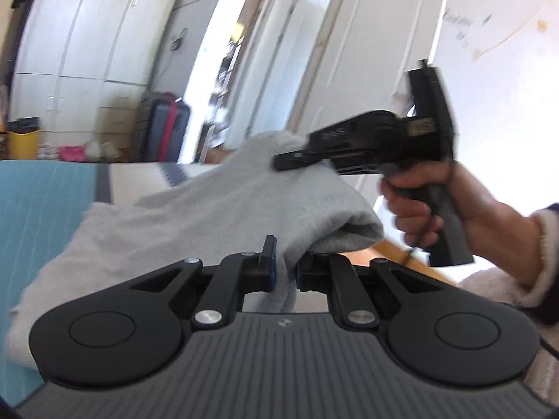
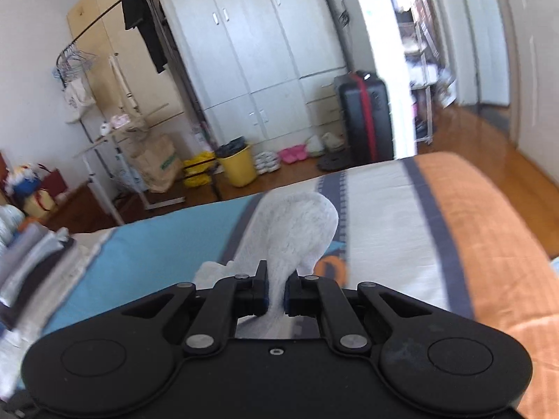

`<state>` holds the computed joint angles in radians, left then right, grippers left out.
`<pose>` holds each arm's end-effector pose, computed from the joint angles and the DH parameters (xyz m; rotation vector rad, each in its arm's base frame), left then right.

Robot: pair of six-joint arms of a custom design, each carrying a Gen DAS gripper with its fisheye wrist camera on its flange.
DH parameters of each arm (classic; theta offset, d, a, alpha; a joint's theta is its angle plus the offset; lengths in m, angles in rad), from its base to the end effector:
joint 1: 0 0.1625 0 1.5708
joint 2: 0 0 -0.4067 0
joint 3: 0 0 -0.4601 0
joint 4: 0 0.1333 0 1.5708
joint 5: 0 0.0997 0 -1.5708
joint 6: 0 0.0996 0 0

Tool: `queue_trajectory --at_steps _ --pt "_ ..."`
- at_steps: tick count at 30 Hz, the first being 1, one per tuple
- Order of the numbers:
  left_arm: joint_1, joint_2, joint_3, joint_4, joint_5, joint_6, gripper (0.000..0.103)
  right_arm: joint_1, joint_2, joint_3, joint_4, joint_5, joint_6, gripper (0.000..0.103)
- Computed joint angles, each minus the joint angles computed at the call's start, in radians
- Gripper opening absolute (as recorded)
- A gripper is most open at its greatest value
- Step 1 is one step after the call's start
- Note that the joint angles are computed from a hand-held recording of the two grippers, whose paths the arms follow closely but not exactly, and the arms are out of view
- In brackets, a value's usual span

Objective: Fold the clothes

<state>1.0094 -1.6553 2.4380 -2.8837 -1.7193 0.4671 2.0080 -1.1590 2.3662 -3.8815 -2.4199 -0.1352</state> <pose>-0.1273 -0.4252 0.2087 -1.4632 -2.4721 0.7688 0.2351 -0.3648 0.1645 0.0321 -2.1650 1.4112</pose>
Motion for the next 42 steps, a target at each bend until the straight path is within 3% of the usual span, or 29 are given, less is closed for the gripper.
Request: queue_trajectory --at_steps 2,4,7,11,15,18,19,21,24,26,28,32,35,39,42 --pt "-0.035 -0.011 0.026 -0.017 0.071 0.003 0.010 -0.014 0.050 0.007 -0.099 -0.014 -0.045 0.008" --pt "-0.051 -0.018 0.034 -0.011 0.135 0.000 0.010 -0.031 0.053 0.003 -0.110 0.030 -0.055 0.009" --pt "-0.042 -0.036 0.029 -0.021 0.173 -0.031 0.009 -0.052 0.045 -0.013 -0.092 0.124 -0.077 0.009" --pt "-0.025 -0.077 0.028 -0.052 0.200 0.002 0.010 -0.018 0.098 -0.140 0.032 0.146 -0.205 0.009" --pt "0.004 -0.064 0.001 -0.034 0.291 -0.094 0.009 -0.010 0.214 -0.299 0.194 0.104 -0.157 0.009" --pt "0.022 0.013 -0.040 -0.035 0.493 -0.177 0.013 -0.015 0.309 -0.401 0.282 0.063 -0.103 0.009" --pt "0.049 0.038 -0.067 -0.003 0.508 -0.235 0.013 -0.022 0.335 -0.419 0.288 0.068 -0.105 0.010" --pt "0.112 0.064 -0.125 0.093 0.463 -0.358 0.013 -0.041 0.367 -0.435 0.299 0.099 -0.100 0.012" --pt "0.140 0.061 -0.156 0.159 0.447 -0.407 0.013 -0.063 0.325 -0.379 0.296 0.206 -0.009 0.026" --pt "0.137 0.068 -0.165 0.169 0.466 -0.393 0.016 -0.076 0.275 -0.300 0.213 0.303 0.057 0.039" --pt "0.139 0.080 -0.177 0.174 0.475 -0.403 0.016 -0.082 0.221 -0.223 0.144 0.358 0.095 0.044" --pt "0.131 0.090 -0.182 0.124 0.522 -0.419 0.016 -0.062 0.136 -0.107 0.104 0.285 0.072 0.046" --pt "0.132 0.102 -0.198 0.128 0.536 -0.435 0.016 -0.062 0.116 -0.039 0.060 0.186 0.060 0.048" --pt "0.081 0.070 -0.166 0.137 0.660 -0.436 0.020 -0.106 0.086 -0.026 0.084 0.193 0.140 0.048" --pt "0.039 0.038 -0.136 0.066 0.707 -0.351 0.016 -0.108 0.125 -0.067 0.030 0.198 0.069 0.048"
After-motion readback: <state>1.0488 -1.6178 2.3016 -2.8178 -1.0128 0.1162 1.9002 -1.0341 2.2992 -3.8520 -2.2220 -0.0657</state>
